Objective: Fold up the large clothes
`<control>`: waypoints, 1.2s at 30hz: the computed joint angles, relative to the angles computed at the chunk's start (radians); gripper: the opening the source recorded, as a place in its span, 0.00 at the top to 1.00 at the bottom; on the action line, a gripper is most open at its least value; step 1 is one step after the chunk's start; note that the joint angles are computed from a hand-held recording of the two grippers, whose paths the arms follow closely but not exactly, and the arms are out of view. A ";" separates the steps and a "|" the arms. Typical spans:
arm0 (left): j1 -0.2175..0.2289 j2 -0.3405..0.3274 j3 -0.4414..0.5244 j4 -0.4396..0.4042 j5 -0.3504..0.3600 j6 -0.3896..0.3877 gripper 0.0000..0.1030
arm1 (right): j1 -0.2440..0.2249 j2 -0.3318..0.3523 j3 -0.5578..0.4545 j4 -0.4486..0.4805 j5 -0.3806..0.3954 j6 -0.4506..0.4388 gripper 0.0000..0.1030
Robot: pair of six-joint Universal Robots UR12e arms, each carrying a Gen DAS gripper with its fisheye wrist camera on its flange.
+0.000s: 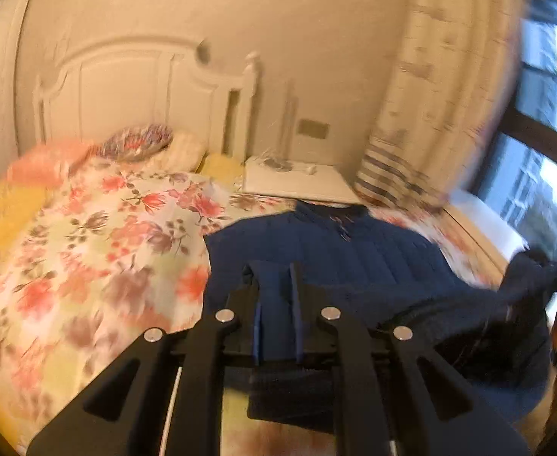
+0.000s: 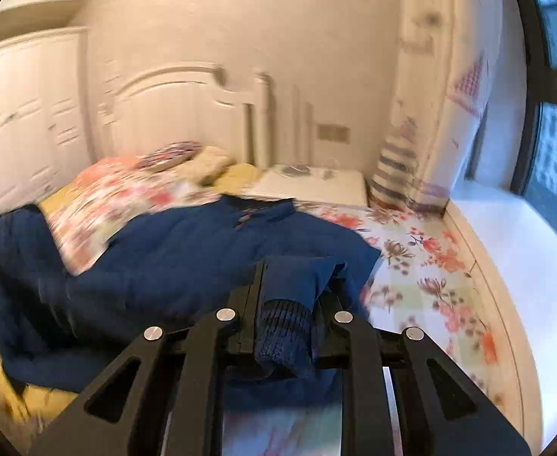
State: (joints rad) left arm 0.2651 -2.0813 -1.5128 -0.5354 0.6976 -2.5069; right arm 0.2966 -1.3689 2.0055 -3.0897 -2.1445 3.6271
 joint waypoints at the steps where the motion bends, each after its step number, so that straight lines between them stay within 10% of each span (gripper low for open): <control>1: -0.027 -0.032 0.059 -0.026 0.039 -0.044 0.84 | -0.052 0.014 -0.021 0.016 0.042 0.017 0.80; 7: -0.155 -0.241 0.405 -0.297 0.239 -0.182 0.68 | -0.264 0.074 -0.064 0.112 0.390 0.250 0.72; 9: -0.167 -0.277 0.442 -0.225 0.288 -0.267 0.23 | -0.300 0.089 -0.059 0.097 0.460 0.313 0.72; 10: -0.166 -0.296 0.462 -0.171 0.292 -0.327 0.19 | -0.322 0.096 -0.041 0.034 0.517 0.342 0.70; 14: -0.152 -0.360 0.576 -0.213 0.272 -0.400 0.17 | -0.408 0.119 0.024 -0.160 0.729 0.463 0.67; 17: -0.155 -0.372 0.590 -0.184 0.327 -0.315 0.17 | -0.442 0.136 0.055 -0.284 0.814 0.497 0.63; 19: -0.157 -0.373 0.581 -0.202 0.349 -0.235 0.17 | -0.454 0.142 0.078 -0.386 0.806 0.537 0.07; 20: -0.157 -0.372 0.573 -0.215 0.357 -0.191 0.17 | -0.452 0.145 0.090 -0.441 0.773 0.560 0.04; 24: -0.164 -0.358 0.520 -0.199 0.373 -0.072 0.17 | -0.429 0.101 0.105 -0.345 0.596 0.461 0.04; 34: -0.224 -0.352 0.502 -0.293 0.419 0.096 0.11 | -0.370 0.150 -0.055 0.003 0.590 0.159 0.04; 35: -0.231 -0.349 0.484 -0.259 0.447 0.109 0.15 | -0.363 0.159 -0.070 0.041 0.581 0.140 0.06; 36: -0.231 -0.347 0.472 -0.246 0.438 0.120 0.44 | -0.355 0.163 -0.080 0.066 0.562 0.118 0.36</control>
State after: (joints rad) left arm 0.0341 -2.4279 -1.0404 -0.7813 1.1355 -2.3871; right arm -0.0580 -1.2059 1.9252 -3.0233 -1.5822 3.7454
